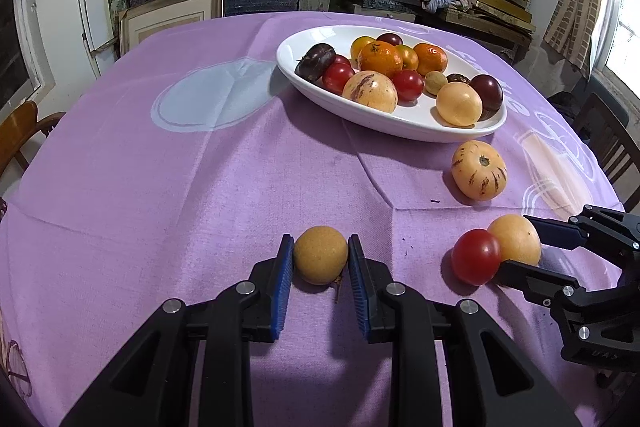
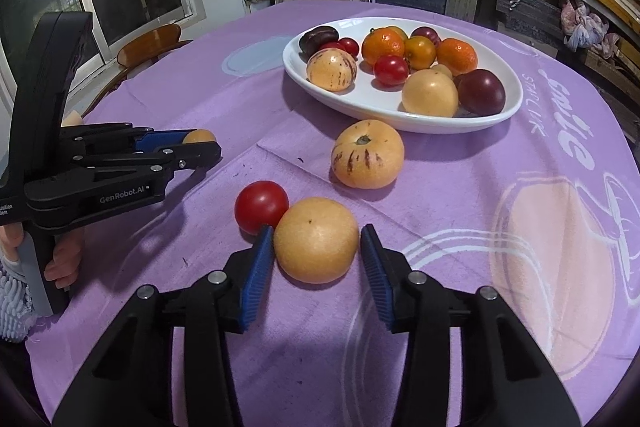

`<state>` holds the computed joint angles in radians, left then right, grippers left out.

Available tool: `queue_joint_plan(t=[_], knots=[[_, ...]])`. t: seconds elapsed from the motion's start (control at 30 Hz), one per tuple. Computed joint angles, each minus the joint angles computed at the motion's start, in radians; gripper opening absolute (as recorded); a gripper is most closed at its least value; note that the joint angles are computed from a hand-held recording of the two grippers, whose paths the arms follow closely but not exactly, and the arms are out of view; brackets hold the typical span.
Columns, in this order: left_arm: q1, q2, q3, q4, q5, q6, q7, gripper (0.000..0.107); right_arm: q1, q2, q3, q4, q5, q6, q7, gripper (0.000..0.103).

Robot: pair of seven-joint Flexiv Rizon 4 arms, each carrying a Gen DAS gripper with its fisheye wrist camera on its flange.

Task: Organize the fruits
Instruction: 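Lift both fruits and lower them onto the plate with both tools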

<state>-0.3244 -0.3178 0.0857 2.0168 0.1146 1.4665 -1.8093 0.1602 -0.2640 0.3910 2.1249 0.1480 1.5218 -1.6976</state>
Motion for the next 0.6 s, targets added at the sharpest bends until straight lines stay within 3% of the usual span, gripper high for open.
queue_joint_plan(t=[0.47, 0.6], knots=[[0.01, 0.0, -0.013, 0.005, -0.02, 0.0, 0.016, 0.027, 0.041, 0.003, -0.052, 0.026, -0.077, 0.019, 0.067, 0.044], [-0.008, 0.001, 0.012, -0.001, 0.0, -0.005, -0.013, 0.027, 0.049, 0.008, -0.067, 0.045, -0.102, 0.054, 0.096, 0.043]])
